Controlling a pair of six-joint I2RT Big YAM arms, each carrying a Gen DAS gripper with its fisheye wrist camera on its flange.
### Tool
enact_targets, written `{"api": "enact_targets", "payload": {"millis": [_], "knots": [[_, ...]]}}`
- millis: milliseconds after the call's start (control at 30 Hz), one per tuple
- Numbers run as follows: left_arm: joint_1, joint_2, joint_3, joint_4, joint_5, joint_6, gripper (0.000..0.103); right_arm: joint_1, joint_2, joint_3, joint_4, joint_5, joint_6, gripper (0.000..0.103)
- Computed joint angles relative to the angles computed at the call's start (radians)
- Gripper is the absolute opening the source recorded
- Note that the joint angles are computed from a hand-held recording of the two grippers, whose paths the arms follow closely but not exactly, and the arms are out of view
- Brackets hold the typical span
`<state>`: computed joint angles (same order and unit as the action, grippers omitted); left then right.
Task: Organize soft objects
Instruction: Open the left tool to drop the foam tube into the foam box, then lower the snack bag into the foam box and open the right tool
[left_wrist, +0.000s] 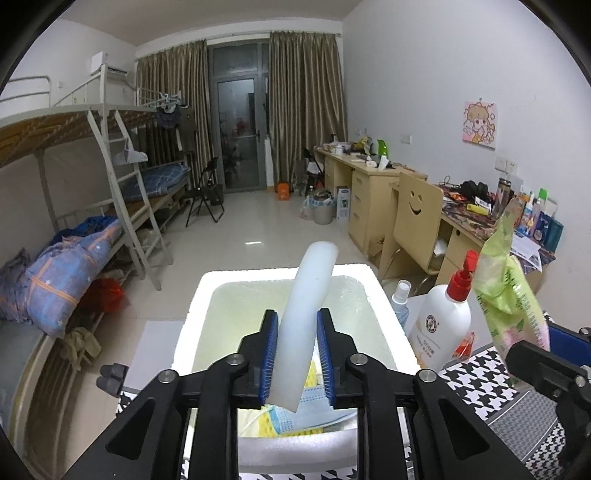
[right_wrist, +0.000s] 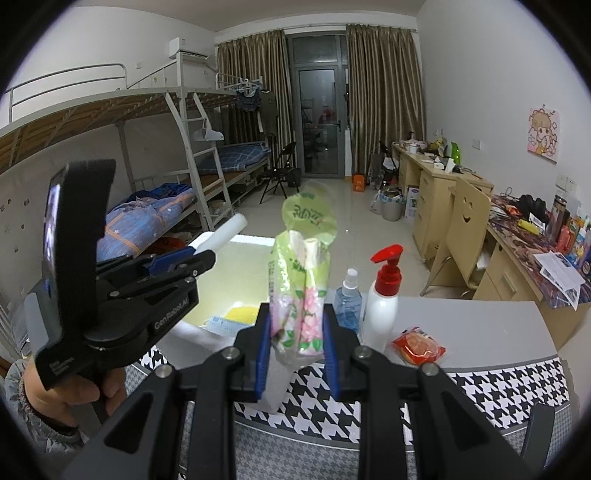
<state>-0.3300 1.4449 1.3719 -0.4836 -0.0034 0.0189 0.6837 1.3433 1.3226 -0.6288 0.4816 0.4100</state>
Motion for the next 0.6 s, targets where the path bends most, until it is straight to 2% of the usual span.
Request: {"api": "enact_targets", "payload": {"millis": [100,167,200,233,400,600], "knots": [[0.0,0.0,-0.006,0.007,-0.01,0.01,0.031,-0.002,-0.001,0.0,0.002,0.006,0.001,0.03],[0.0,0.0,-0.009,0.01,-0.021,0.015,0.053,-0.005,0.002,0.005,-0.003,-0.001,0.001,0.03],[0.001,-0.004,-0.014,0.017,-0.026,0.015,0.072,-0.004,0.003,0.007,-0.004,0.002,0.001,0.03],[0.002,-0.012,-0.025,0.035,-0.032,0.014,0.082,-0.002,0.006,0.01,-0.004,0.007,0.0,0.03],[0.028,-0.053,-0.064,0.071,-0.037,0.006,0.099,-0.004,0.019,0.023,-0.002,-0.003,-0.008,0.03],[0.053,-0.118,-0.124,0.125,-0.076,0.011,0.102,0.003,0.049,0.053,-0.001,-0.027,-0.031,0.03]]}}
